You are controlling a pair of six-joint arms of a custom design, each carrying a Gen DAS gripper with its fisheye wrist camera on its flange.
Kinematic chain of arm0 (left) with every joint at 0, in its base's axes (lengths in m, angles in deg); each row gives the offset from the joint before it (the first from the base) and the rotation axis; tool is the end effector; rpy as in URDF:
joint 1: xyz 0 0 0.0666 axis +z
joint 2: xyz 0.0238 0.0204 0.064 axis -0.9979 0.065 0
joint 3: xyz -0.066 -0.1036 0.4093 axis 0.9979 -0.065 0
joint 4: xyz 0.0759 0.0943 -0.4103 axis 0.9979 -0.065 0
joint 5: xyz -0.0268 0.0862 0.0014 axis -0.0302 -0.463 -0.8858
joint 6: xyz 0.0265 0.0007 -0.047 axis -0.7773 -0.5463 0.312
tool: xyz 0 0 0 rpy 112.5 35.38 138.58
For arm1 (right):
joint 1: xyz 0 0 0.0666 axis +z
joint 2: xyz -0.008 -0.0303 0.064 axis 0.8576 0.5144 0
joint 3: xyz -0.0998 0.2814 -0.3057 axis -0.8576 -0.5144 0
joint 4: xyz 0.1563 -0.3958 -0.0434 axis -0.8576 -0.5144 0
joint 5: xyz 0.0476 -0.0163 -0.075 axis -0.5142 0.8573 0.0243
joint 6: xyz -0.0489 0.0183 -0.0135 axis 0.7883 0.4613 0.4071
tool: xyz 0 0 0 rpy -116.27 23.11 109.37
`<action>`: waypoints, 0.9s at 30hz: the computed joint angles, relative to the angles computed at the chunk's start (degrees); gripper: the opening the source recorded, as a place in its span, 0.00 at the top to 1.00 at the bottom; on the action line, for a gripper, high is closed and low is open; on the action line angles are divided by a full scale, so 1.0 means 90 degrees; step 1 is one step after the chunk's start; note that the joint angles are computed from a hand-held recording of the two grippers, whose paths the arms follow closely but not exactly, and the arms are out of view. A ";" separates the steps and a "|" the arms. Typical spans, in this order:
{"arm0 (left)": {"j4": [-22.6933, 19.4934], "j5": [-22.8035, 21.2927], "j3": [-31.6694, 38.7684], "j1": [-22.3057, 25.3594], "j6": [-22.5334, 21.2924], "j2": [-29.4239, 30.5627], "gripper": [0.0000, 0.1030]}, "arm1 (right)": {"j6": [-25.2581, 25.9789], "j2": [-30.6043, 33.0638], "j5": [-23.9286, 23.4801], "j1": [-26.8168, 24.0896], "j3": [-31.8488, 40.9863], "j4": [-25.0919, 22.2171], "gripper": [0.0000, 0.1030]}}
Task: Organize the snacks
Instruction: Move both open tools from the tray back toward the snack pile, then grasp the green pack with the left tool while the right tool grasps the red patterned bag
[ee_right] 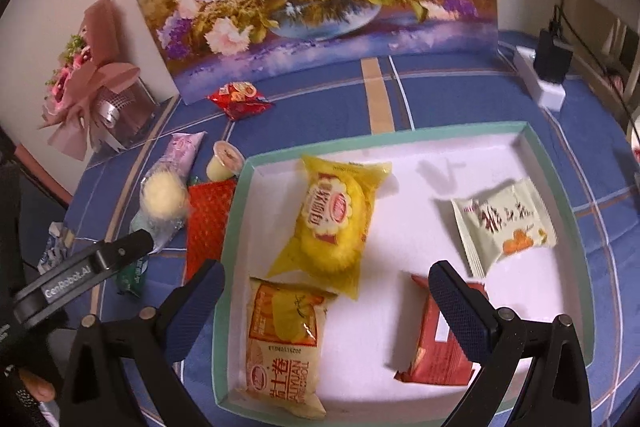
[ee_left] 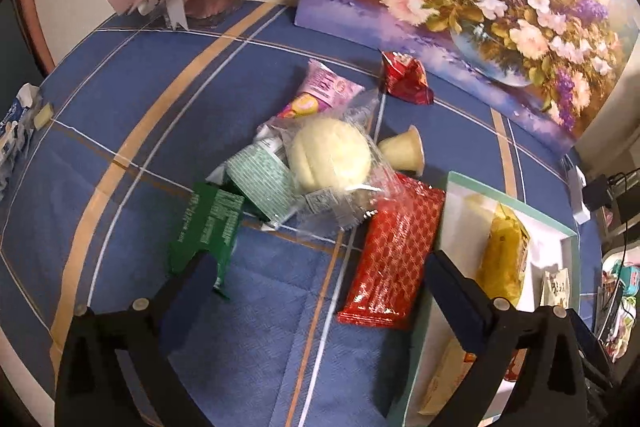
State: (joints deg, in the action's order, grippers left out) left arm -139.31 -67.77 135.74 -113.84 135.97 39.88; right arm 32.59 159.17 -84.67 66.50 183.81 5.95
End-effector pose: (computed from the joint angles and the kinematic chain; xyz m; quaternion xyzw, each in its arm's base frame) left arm 0.5678 -0.2833 0.5524 -0.3174 0.9185 0.0071 0.2357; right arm 0.6319 0.0938 0.5618 -0.1494 0.9440 0.1612 0.2462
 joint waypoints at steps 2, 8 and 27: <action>-0.0091 -0.0161 -0.0013 0.0012 0.0036 -0.0025 0.00 | 0.0031 -0.0013 -0.0035 0.0048 0.0003 0.0077 0.00; 0.0009 -0.0255 -0.0508 0.0150 0.0468 -0.0384 0.01 | 0.0045 -0.0004 0.0009 0.0281 0.0107 0.0257 0.00; 0.0995 0.0667 -0.2253 0.0828 0.1359 -0.1386 0.13 | 0.0188 0.0340 -0.0451 0.1112 0.0364 -0.0124 0.30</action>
